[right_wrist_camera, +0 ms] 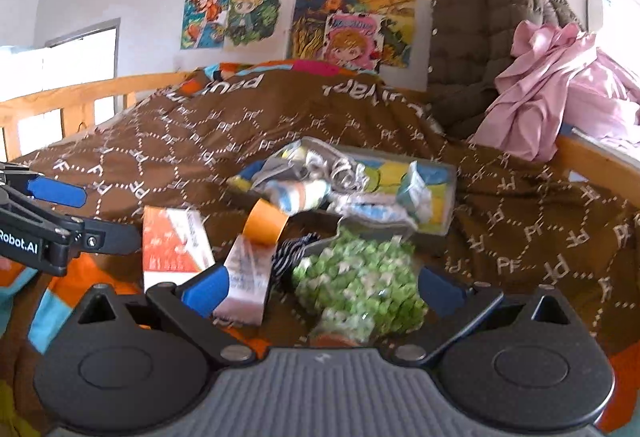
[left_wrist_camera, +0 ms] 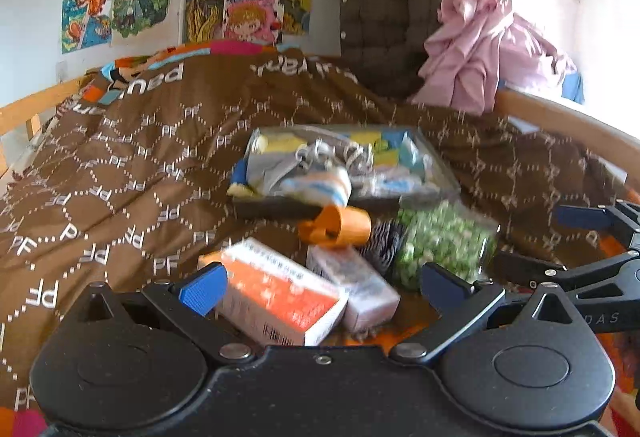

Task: Organize soft objects
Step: 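Move both open tools back toward the remaining pile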

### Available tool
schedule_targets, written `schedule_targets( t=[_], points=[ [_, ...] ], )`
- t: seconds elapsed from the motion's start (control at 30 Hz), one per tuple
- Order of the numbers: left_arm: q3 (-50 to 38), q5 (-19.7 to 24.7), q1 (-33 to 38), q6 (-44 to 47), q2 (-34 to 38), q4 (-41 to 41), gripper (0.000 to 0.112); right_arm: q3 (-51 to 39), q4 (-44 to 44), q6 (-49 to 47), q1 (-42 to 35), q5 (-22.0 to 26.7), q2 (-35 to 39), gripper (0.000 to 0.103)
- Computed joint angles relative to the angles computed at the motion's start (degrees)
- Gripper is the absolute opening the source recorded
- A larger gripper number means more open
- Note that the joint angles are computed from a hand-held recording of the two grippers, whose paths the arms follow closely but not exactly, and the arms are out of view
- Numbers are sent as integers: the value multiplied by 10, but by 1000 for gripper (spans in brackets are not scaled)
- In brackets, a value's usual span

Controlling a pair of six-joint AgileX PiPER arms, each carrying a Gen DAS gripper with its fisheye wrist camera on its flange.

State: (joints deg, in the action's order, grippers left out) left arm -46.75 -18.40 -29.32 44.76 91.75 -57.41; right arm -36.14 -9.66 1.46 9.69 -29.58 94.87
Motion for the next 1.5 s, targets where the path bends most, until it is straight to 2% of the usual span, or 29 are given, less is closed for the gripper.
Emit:
schedule_targets(
  t=[0.13, 0.27, 0.4, 0.9, 1.07, 1.27, 1.5],
  points=[
    [-2, 4, -5, 74, 10, -66, 102, -7, -43, 39, -7, 13, 10, 103],
    [-9, 18, -4, 162, 23, -166, 102, -13, -65, 64, -10, 19, 19, 103],
    [-11, 16, -5, 210, 31, -224, 102, -19, -93, 94, -16, 20, 25, 103],
    [-32, 11, -4, 315, 42, -324, 102, -21, -92, 90, -16, 17, 28, 103],
    [-34, 14, 1, 315, 42, -326, 102, -23, -100, 99, -18, 24, 28, 103],
    [-35, 33, 14, 262, 46, -272, 102, -29, -108, 105, -20, 32, 34, 103],
    [-43, 81, 57, 108, 54, -95, 102, -86, -119, 97, -15, 70, 63, 103]
  ],
)
